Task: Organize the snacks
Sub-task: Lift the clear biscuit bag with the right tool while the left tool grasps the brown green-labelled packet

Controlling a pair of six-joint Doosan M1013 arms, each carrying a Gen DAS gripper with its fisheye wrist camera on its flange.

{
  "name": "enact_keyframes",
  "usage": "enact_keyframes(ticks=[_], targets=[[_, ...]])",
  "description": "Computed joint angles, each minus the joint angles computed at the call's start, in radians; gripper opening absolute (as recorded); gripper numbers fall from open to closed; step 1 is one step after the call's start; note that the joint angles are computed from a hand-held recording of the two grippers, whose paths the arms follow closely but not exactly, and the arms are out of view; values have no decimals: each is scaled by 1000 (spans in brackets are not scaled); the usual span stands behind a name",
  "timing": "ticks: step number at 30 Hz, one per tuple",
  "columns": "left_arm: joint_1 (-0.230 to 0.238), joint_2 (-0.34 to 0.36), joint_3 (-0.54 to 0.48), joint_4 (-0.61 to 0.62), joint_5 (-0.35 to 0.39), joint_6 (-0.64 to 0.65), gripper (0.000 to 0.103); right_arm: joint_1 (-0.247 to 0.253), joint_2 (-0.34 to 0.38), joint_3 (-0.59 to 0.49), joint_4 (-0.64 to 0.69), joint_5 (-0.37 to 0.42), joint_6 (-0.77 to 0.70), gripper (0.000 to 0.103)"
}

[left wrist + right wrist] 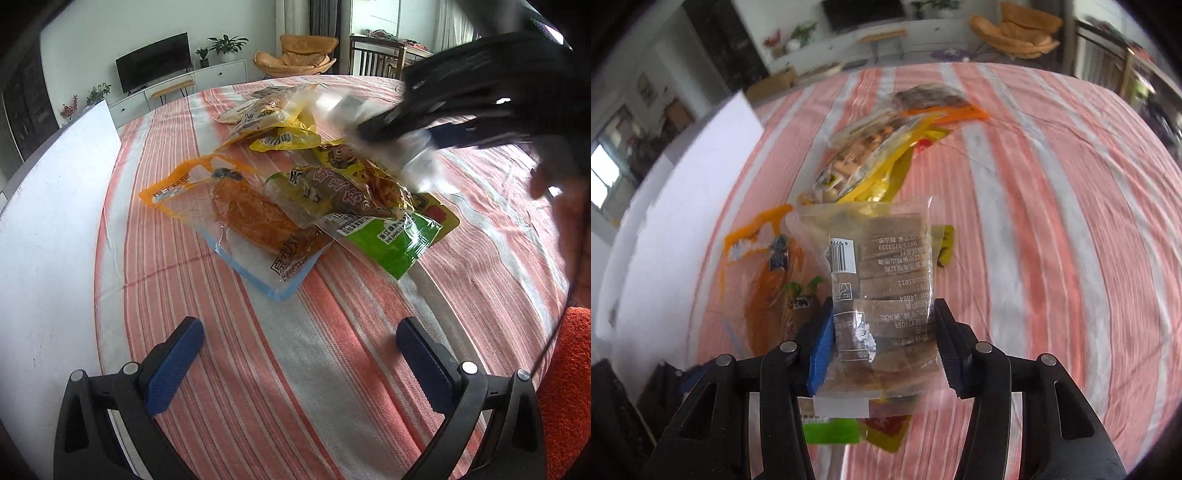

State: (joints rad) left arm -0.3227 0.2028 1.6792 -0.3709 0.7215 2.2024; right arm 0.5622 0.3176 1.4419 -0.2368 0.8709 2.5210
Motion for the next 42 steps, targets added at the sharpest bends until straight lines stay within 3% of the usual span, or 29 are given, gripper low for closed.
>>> enact_keyframes(ticks=[2,3,7,10,11,13,16,21,36,38,40,42], targets=[[0,0,0,1,0,-1,103,11,-54,67,-83,-86,145,53],[0,0,0,1,-1,-1,103,22,-74,88,-142,-91,215,53],[-1,0,1,5,-3,-7,103,64,-105,131,-326,74,432,53],[-1,-1,1,5,-4,-7,103,73,-84,133,-327,200,431,56],[-1,-1,1,5,-3,-7,103,73,-79,136,-323,207,438,58],[-1,-1,1,5,-3,-7,103,78,-78,153,-341,202,492,75],[-1,-1,3,5,-5,-8,103,78,-66,144,-344,239,505,82],[-1,-1,2,6,-5,-8,103,82,-43,126,-357,282,470,85],[-1,0,0,8,3,-8,103,83,-46,136,-366,278,475,86],[0,3,-11,21,34,-15,103,83,-46,136,-366,278,476,86],[2,16,-46,52,112,-66,103,82,-46,136,-366,277,474,86],[24,25,-75,-26,191,-68,103,82,-46,136,-366,277,475,86]])
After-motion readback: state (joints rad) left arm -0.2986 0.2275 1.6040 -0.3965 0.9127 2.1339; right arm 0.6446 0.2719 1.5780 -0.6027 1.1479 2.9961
